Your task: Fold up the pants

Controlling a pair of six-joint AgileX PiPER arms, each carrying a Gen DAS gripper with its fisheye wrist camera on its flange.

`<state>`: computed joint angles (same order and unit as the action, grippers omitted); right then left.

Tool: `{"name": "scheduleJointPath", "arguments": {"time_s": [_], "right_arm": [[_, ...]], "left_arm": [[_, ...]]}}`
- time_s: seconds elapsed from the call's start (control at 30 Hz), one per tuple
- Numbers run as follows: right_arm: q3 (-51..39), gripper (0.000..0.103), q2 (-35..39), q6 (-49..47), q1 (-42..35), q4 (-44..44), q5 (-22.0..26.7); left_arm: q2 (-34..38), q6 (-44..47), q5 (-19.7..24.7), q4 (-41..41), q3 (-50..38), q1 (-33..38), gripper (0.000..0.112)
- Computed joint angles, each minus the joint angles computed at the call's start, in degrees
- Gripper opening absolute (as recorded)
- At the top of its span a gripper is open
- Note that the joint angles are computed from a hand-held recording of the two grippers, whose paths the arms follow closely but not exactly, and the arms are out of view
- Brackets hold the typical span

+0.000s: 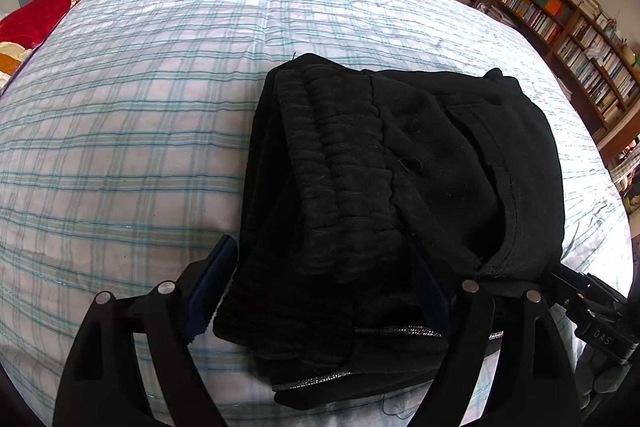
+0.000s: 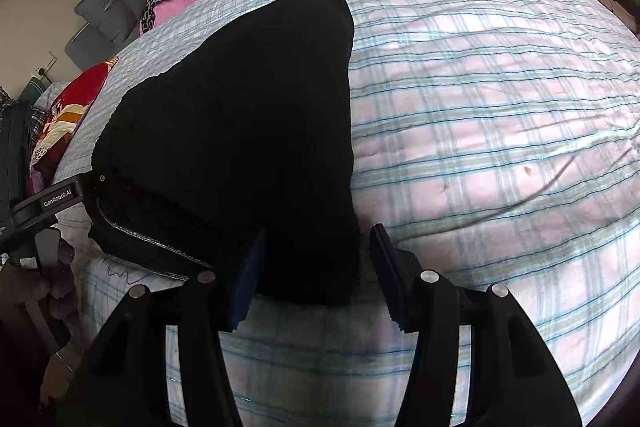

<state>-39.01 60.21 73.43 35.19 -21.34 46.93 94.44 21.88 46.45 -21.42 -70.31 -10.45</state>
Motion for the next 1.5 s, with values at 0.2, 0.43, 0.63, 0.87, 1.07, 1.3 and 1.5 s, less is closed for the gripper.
{"name": "scheduleJointPath", "arguments": {"time_s": [0.2, 0.43, 0.63, 0.87, 1.07, 1.3, 1.5], "right_arm": [[-2.6, 0.054, -2.3, -6.2, -3.8, 4.3, 1.7], [-11.8, 0.054, 1.3, -31.3, -26.4, 18.2, -2.7], [-22.1, 0.054, 14.8, -51.9, -44.3, 37.6, -4.5], [-33.5, 0.034, 32.0, -56.6, -47.4, 44.9, -1.2], [-38.4, 0.006, 36.1, -54.0, -45.1, 39.0, -0.5], [-44.2, 0.005, 42.7, -47.1, -44.0, 30.1, 1.1], [-39.9, 0.006, 38.3, -48.2, -48.4, 32.5, -1.0]], "left_arm": [[-0.8, -0.1, 2.7, -2.8, -0.6, 1.7, 0.085], [-2.8, -0.6, 3.4, -3.1, -3.2, 1.0, 0.085], [0.8, -3.7, 3.6, -1.6, -7.1, 0.6, 0.085], [3.4, -3.2, 4.2, -1.4, -8.1, 0.4, 0.085], [4.4, -0.9, 4.6, -2.6, -7.6, 1.3, 0.085], [2.9, 2.3, 0.8, -4.3, -2.6, 1.7, 0.085], [2.2, 3.2, 2.5, -4.9, -2.7, 3.0, 0.085]]}}
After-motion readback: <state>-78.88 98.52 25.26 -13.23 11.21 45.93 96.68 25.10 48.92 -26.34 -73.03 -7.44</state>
